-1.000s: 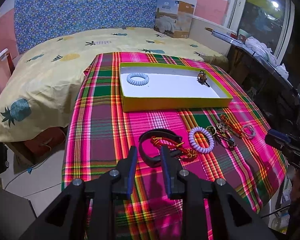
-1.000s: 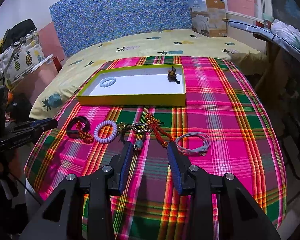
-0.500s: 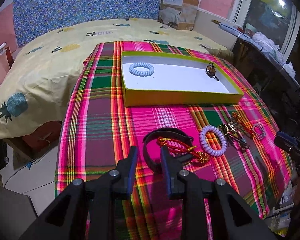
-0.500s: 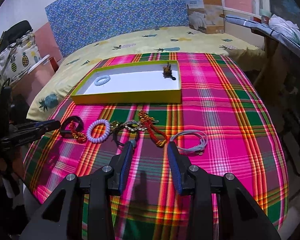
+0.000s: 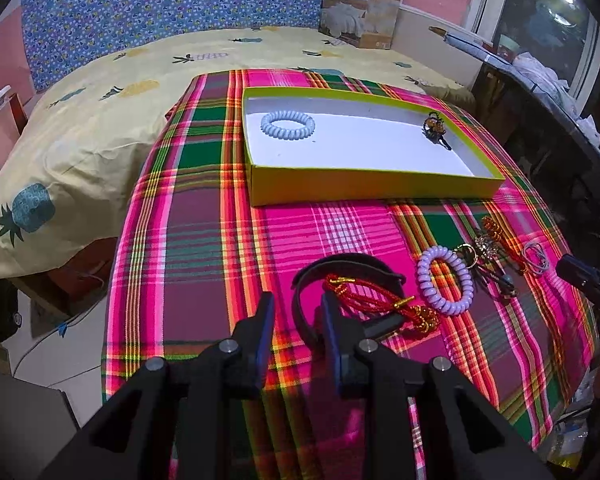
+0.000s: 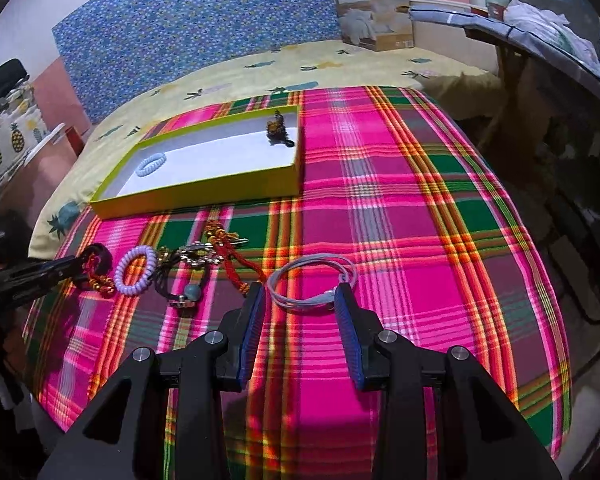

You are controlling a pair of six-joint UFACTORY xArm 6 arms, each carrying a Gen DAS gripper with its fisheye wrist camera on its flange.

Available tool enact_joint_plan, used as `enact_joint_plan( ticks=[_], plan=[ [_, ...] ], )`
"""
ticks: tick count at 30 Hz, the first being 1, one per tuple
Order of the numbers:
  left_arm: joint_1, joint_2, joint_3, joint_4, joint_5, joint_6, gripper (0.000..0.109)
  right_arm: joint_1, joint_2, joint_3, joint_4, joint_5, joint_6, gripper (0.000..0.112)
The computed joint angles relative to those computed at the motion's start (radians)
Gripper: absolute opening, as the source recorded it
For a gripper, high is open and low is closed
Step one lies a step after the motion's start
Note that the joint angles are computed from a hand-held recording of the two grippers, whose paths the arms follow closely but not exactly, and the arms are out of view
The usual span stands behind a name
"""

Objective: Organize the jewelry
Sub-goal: 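Grasp the black band bracelet with the left tool while the right tool grasps the grey cable bracelet, then lower both bracelets into the white box and open both tools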

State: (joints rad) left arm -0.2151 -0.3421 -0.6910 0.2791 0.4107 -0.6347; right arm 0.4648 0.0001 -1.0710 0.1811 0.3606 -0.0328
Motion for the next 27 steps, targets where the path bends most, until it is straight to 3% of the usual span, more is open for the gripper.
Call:
enact_joint_plan(
  ticks=[6,13,27],
  plan=[
    [-0.010,0.013,-0.009,0.056,-0.004,-0.018,0.005,0.023,0.022,-0.021,0.071,0.004,-0.081,0.037],
    [-0.005,-0.022,0.017,0.033,-0.040,-0.002,0.005,0.010,0.028,-0.024,0.043,0.001,-0.044,0.037],
    [-0.009,-0.129,0.033,0.114,-0.061,-0.073,0.004,-0.015,0.040,-0.025,-0.003,-0.007,0.008,0.037]
  ],
)
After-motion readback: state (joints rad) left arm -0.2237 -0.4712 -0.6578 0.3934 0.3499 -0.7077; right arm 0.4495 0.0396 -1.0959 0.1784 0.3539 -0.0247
